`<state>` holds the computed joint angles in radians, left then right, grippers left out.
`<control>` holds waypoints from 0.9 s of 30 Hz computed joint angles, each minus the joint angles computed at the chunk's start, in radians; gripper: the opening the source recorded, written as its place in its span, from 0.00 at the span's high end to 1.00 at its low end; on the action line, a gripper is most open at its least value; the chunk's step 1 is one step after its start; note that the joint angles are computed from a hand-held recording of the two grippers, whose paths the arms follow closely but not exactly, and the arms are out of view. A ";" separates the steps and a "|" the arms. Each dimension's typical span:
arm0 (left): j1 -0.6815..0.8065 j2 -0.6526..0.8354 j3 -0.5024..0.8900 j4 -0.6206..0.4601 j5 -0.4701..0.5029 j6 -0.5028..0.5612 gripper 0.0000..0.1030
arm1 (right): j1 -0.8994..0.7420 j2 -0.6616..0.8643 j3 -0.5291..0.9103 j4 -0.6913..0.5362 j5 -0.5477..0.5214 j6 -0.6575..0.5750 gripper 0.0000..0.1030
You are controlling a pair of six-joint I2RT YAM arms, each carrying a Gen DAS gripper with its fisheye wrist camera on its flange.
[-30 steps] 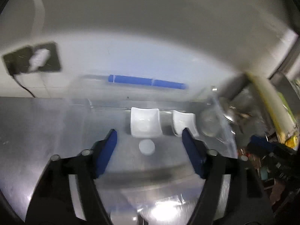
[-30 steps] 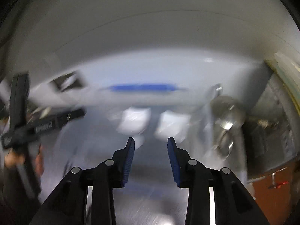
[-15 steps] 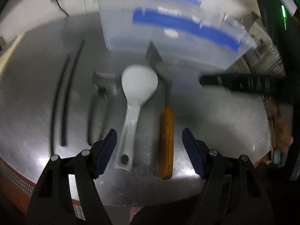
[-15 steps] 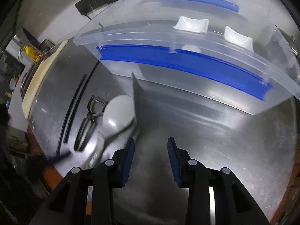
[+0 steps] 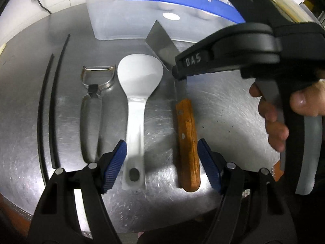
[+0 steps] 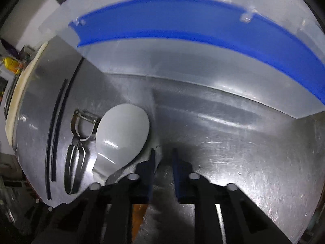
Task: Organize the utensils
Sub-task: 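Grasp the wooden-handled knife by its handle with the left tool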
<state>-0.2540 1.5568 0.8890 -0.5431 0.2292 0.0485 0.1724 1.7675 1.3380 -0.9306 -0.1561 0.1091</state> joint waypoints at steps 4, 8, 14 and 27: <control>-0.034 0.015 0.011 0.010 -0.014 -0.052 0.34 | -0.009 -0.001 -0.005 0.003 -0.016 -0.021 0.93; -0.082 0.050 0.032 0.021 -0.033 -0.078 0.34 | -0.071 0.001 0.002 -0.028 -0.093 -0.032 0.96; -0.128 0.109 0.072 0.031 0.007 -0.132 0.34 | -0.159 -0.004 -0.016 -0.054 -0.184 -0.045 0.97; -0.122 0.199 0.134 0.029 0.208 -0.190 0.36 | -0.393 -0.133 0.006 -0.225 -0.392 -0.224 0.97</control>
